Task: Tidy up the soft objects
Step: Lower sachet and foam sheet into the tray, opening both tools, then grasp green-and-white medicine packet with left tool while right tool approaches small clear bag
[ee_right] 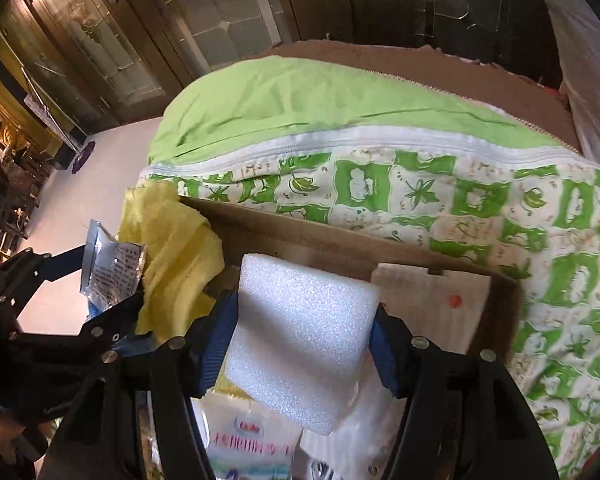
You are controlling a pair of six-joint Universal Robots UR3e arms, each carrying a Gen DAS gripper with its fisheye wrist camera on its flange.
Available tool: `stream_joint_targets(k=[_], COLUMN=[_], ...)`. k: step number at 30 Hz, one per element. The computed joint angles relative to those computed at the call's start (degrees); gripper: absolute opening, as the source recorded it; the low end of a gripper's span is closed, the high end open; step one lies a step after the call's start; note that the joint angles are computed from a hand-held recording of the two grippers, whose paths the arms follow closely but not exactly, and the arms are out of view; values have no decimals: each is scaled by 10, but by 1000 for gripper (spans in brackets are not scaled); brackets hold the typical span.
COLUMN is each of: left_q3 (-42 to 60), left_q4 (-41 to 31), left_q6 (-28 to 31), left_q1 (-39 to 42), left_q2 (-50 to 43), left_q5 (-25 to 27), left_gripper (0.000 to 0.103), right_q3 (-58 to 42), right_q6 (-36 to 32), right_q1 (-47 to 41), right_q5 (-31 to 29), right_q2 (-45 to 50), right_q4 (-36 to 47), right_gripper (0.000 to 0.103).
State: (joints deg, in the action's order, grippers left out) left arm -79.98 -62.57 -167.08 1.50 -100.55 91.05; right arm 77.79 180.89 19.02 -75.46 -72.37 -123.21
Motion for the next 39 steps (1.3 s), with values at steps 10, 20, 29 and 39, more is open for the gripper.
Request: stream_joint_targets(k=[10,20,29,39], left_q3=[-5,-2,-295,-503], left_q4=[-15,-49,-108,-258], left_q6=[-4,-13,78,142], left_q1=[21,24,180,293], left_q2=[26,56,422,683], left_q5=[-38,-51,-188,-195], left_gripper=[85,96,96,96], right_q3=[67,199,446,577], right_q6=[3,-1,-106,-68], right_q1=[-35,-89,-249,-189], right_q5=[44,112,187,113], right_q2=[-57,-210,-541,-573], right_q4=[-59,-46,154,57], right_gripper=[81,81,81,81])
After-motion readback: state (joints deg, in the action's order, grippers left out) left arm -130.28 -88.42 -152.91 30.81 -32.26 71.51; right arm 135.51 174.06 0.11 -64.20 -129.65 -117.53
